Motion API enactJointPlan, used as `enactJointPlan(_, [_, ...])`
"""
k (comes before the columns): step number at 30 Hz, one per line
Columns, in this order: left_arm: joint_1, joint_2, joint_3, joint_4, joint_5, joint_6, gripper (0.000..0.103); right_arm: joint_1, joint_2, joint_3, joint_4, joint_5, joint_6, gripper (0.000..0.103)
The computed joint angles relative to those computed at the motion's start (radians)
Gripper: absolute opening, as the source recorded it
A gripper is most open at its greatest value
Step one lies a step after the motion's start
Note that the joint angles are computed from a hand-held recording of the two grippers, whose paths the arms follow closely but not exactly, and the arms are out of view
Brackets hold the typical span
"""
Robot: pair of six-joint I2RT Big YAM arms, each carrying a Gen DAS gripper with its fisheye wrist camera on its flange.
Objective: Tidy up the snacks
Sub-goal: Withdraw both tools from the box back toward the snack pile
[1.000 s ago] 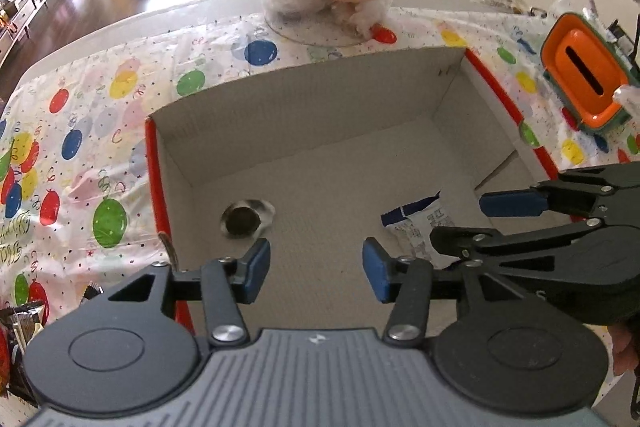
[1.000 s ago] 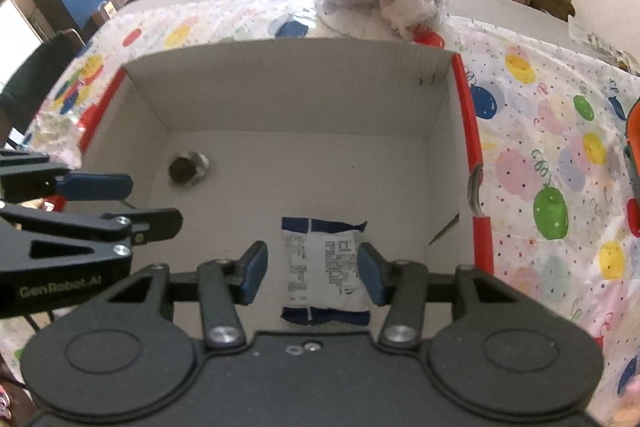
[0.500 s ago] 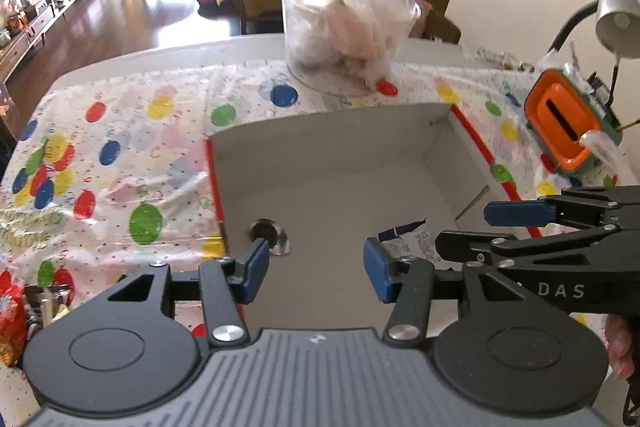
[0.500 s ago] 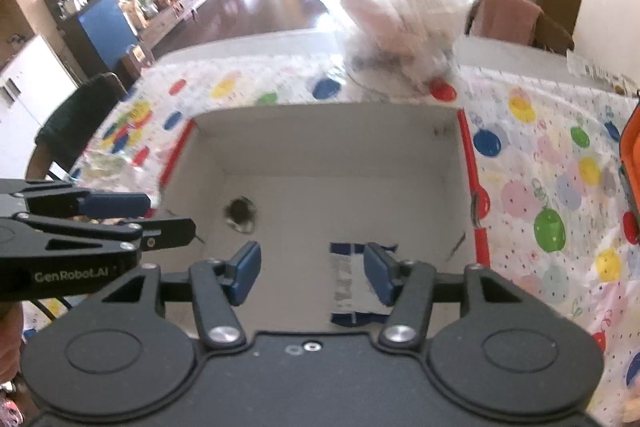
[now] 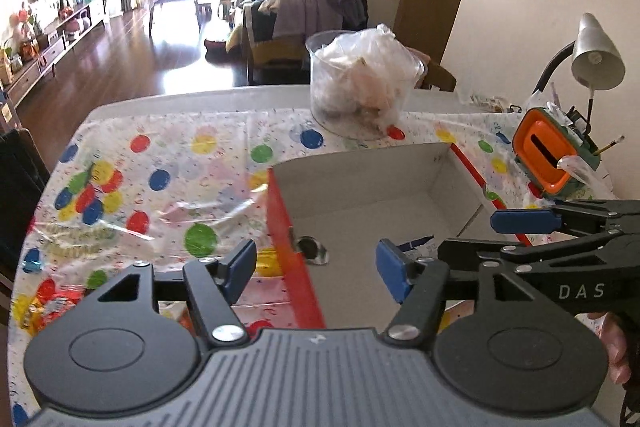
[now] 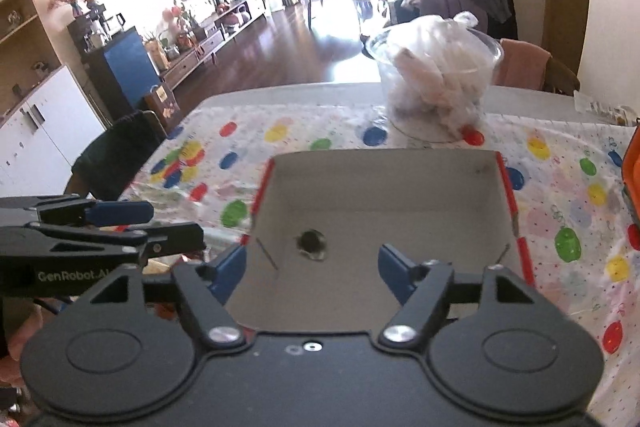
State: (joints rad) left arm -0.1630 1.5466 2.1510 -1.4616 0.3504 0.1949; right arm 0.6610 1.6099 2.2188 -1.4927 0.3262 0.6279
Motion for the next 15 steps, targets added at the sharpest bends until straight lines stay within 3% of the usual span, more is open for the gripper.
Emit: enactJointPlan(15, [0.217, -0.008, -0.007, -0.018, 0.154, 0.192, 0.077, 0.138, 0.195, 0.25, -0.074, 0.101, 0.159, 0.095])
